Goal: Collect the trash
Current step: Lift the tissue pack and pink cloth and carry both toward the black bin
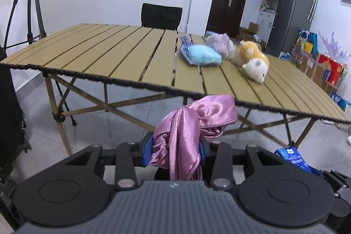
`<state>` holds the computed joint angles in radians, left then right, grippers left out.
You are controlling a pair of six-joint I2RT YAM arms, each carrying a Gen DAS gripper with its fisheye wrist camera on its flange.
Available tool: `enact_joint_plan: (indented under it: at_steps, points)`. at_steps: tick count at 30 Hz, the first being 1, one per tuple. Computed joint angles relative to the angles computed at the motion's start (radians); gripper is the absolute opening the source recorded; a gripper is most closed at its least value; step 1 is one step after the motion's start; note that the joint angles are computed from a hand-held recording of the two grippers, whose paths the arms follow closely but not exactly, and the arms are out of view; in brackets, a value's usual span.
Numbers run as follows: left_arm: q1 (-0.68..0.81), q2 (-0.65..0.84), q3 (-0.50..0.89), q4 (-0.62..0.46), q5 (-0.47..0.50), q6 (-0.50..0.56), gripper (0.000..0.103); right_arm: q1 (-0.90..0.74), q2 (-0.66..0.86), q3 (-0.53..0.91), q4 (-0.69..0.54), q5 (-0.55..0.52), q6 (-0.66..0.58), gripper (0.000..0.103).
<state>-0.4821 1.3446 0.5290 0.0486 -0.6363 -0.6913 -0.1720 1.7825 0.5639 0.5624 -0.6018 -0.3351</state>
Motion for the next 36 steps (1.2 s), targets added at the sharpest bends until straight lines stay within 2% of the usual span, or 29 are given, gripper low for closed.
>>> enact_joint_plan:
  at_steps: [18,36]
  points:
    - [-0.061,0.059,-0.085,-0.087,-0.024,-0.098,0.039,-0.009,0.094,-0.040,-0.060,0.098,-0.154,0.050]
    - [0.041,0.212,-0.082,-0.092,0.094,-0.100,0.039,0.029,0.244,0.041,-0.102,0.256,-0.156,0.050]
